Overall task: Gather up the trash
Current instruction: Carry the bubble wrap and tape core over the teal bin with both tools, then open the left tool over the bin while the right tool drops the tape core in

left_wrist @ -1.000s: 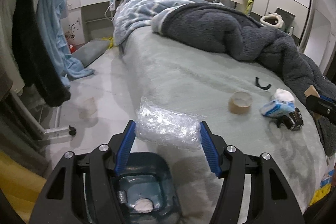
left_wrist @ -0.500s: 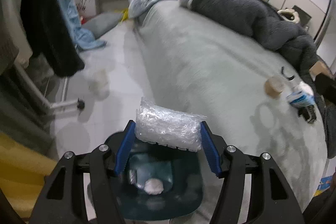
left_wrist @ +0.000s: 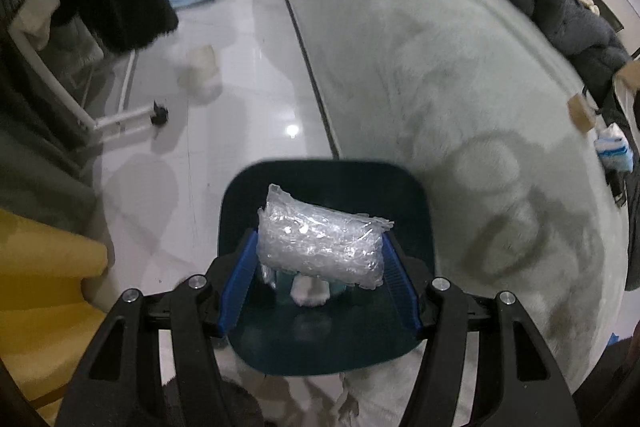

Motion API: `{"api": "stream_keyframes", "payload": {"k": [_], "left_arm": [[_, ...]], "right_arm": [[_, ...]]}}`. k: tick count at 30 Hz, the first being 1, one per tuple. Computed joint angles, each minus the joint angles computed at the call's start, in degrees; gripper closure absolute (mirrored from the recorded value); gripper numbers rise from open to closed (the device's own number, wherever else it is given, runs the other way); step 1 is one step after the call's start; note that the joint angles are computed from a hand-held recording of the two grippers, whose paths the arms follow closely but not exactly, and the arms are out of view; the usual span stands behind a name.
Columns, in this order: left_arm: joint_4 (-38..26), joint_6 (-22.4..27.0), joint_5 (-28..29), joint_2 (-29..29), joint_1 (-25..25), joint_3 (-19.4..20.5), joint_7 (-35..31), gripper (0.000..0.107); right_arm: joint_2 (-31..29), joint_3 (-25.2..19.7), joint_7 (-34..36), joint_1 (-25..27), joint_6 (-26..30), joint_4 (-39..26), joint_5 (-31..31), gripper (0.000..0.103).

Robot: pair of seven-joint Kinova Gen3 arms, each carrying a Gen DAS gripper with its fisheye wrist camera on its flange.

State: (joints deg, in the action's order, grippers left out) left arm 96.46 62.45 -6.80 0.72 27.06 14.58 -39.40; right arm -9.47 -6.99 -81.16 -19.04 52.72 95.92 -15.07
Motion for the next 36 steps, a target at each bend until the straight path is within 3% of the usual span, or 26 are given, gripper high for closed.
{"api": "stream_keyframes", "payload": {"k": [5,7,12,29,33,36], "left_arm": [[2.9,-1.3,6.1,-1.5,-2.3,-1.6,-4.5,0.039],[3.0,-1.2,7.5,-1.8,-3.0,-1.7,-6.0,0.029],[2.9,-0.1,6.4,-3.2,-3.5,-1.1,-5.9,0.024],[4.2,-1.5,-6.8,-11.5,-5.9,4.4,1.7,0.021],[4.6,-1.5,-13.3,-14.0,-8.2,8.5,7.2,0.021],[4.4,-1.9,-14.7,-15.0,-9.1,9.4,8.2,0.021]], "right_arm": [[2.5,-2.0,-2.5,-1.0,0.1,-0.3,2.1,0.053],[3.3,-2.3,-3.1,-1.4,0.0,-0.2,2.6,0.053],[6.0,-3.3,-5.9,-2.7,0.2,0.1,4.2,0.053],[13.6,-4.8,-12.4,-7.6,1.5,1.7,10.3,0.053],[15.0,-4.8,-13.4,-8.5,1.8,2.0,11.2,0.053],[15.6,-4.9,-13.9,-9.2,2.4,2.0,12.1,0.053]]}}
